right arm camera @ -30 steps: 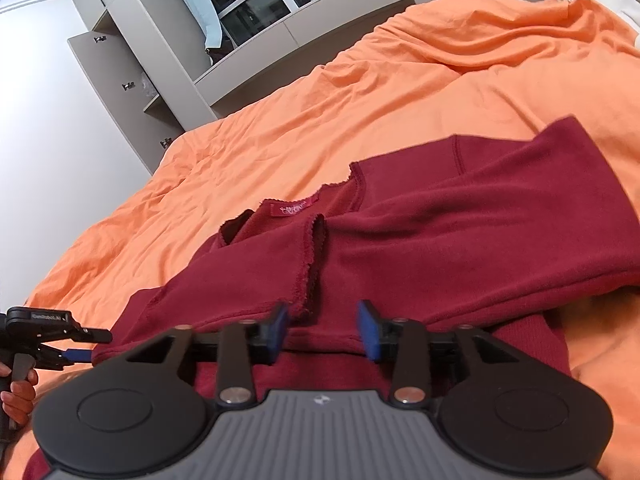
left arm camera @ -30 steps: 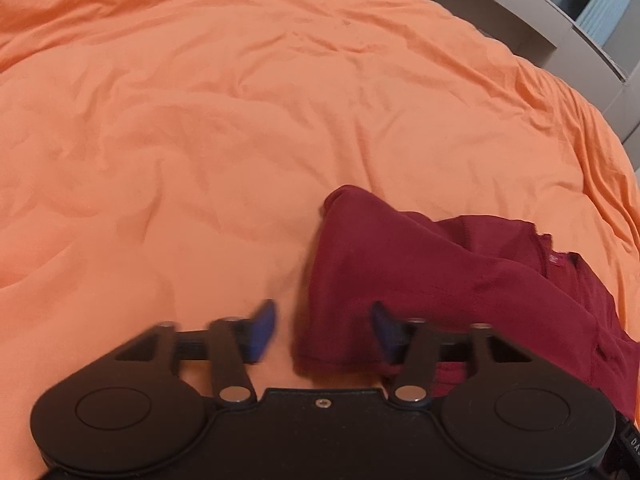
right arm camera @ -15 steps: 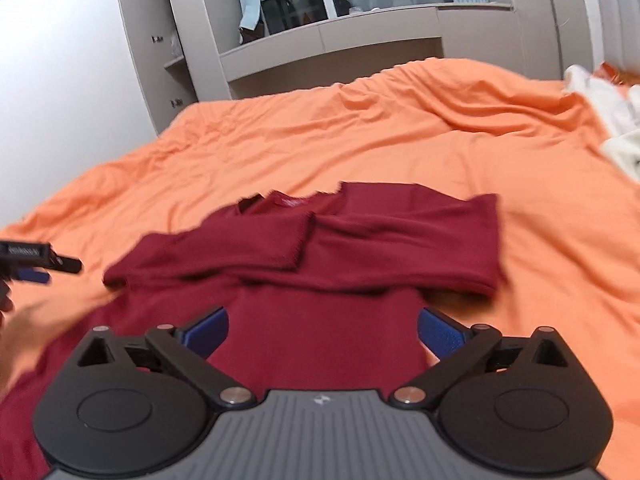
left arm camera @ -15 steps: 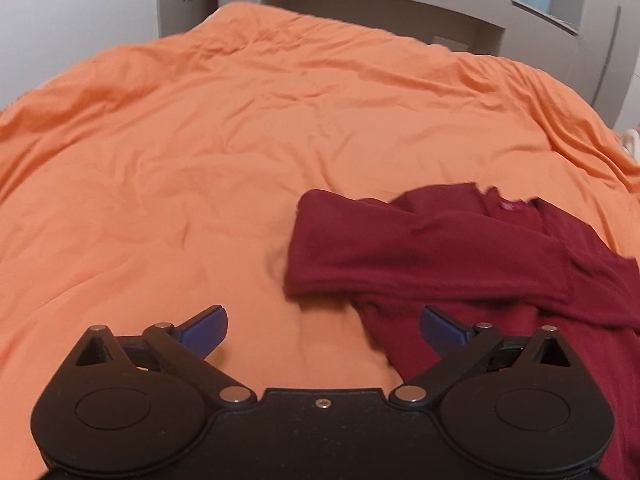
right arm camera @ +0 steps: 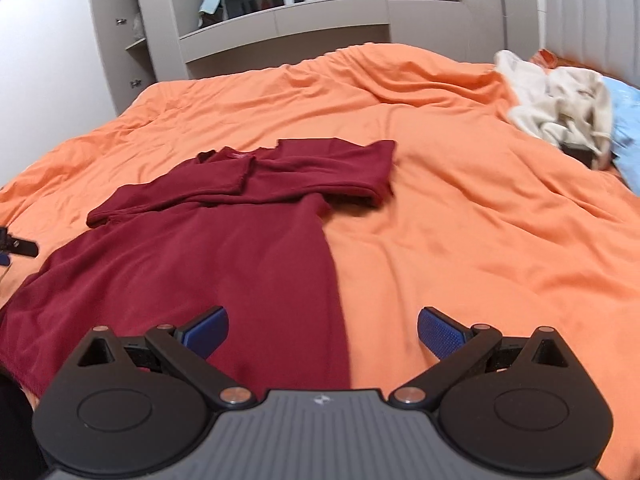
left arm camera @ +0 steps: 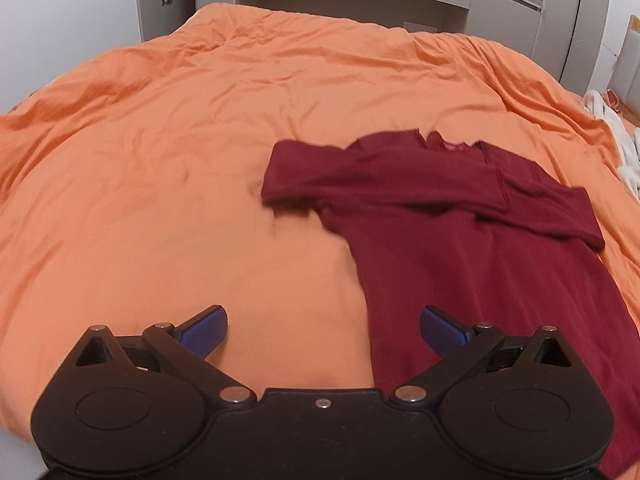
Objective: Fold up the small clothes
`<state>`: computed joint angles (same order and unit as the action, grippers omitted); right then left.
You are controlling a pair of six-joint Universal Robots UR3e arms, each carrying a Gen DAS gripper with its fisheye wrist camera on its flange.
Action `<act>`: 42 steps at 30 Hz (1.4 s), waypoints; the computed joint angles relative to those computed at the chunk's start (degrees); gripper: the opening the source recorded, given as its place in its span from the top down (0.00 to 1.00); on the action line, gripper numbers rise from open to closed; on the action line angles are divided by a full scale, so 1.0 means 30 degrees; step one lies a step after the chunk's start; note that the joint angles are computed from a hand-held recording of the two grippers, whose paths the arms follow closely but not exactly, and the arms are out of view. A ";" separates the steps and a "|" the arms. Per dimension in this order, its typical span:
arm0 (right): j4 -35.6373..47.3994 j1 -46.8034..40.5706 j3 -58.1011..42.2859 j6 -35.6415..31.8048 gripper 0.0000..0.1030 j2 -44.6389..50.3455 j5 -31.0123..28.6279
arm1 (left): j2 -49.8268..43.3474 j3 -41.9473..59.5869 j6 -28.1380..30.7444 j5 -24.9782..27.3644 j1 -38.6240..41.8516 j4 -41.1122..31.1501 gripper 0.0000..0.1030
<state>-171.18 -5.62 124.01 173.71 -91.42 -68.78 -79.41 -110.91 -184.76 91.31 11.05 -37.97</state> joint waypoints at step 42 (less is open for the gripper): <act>0.3509 -0.4279 0.5571 -0.0168 0.82 -0.6217 0.4965 | 0.9429 -0.3761 0.2589 -0.7128 0.5110 -0.8909 0.66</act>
<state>-160.65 -18.46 140.72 173.21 -110.07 -53.88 -51.12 -122.19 -176.99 69.93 26.38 -64.70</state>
